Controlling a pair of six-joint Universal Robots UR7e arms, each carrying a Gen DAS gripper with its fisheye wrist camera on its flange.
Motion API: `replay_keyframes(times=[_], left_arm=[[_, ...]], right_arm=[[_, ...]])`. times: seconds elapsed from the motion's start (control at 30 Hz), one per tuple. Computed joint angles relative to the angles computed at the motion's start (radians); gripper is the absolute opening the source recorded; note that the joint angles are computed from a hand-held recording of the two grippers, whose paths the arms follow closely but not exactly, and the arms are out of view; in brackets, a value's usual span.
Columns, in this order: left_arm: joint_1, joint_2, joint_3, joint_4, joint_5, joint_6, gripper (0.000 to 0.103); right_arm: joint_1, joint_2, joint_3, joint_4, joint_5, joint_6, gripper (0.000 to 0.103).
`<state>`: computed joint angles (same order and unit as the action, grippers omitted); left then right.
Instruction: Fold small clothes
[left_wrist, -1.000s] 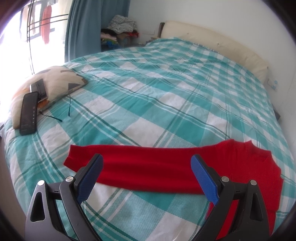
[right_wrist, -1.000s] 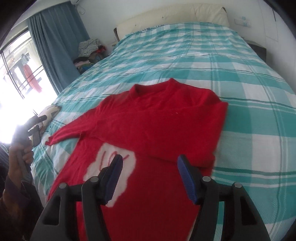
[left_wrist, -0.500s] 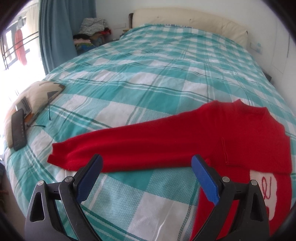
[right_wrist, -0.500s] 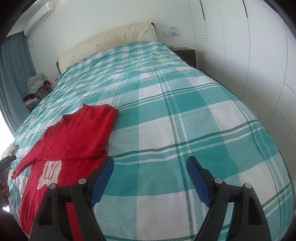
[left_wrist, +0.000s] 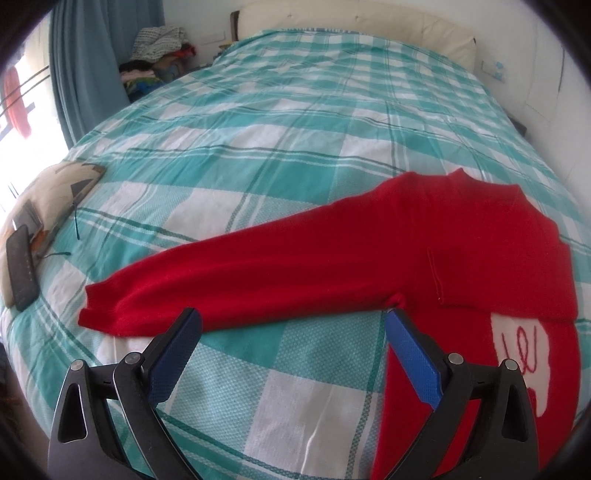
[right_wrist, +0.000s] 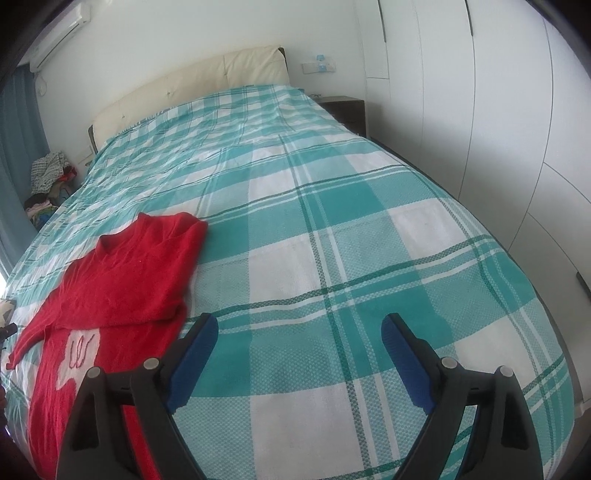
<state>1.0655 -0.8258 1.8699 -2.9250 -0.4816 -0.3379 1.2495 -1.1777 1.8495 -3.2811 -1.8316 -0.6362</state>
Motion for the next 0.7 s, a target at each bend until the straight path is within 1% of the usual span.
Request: replay_keyframes(times=[0.07,0.1,0.2,0.3,0.37,0.43,0.53,0.6,0.67,0.7], left_arm=[[0.016,-0.028,0.002,0.065,-0.028,-0.034,0.1],[0.024,-0.046,0.01,0.069,-0.028,-0.046,0.1],[0.056,-0.123,0.053,0.033,0.023,-0.1,0.1],[0.114,-0.227,0.104,0.072,0.079,-0.257,0.1],[0.159,-0.293,0.127,0.148,0.084,-0.376,0.1],[0.195,-0.335,0.147,0.175,0.058,-0.434,0.099],[0.238,-0.358,0.166,0.122,-0.03,-0.43,0.097],[0.26,-0.357,0.167,0.082,-0.096,-0.408,0.086],[0.279,-0.35,0.157,0.053,-0.155,-0.388,0.07],[0.287,-0.346,0.151,0.047,-0.172,-0.393,0.066]], right_arm=[[-0.001,-0.003,0.0,0.014,0.004,0.001,0.089],[-0.002,-0.005,0.001,0.018,0.006,0.001,0.089],[-0.006,-0.019,0.008,0.025,0.026,0.008,0.089],[-0.012,-0.034,0.011,0.037,0.046,0.024,0.089],[-0.016,-0.042,0.008,0.059,0.056,0.043,0.09],[-0.018,-0.047,0.004,0.082,0.062,0.063,0.09],[-0.017,-0.05,0.004,0.096,0.071,0.078,0.09],[-0.013,-0.049,0.006,0.096,0.071,0.074,0.09],[-0.008,-0.043,0.006,0.092,0.066,0.064,0.09],[-0.005,-0.04,0.007,0.089,0.061,0.059,0.09]])
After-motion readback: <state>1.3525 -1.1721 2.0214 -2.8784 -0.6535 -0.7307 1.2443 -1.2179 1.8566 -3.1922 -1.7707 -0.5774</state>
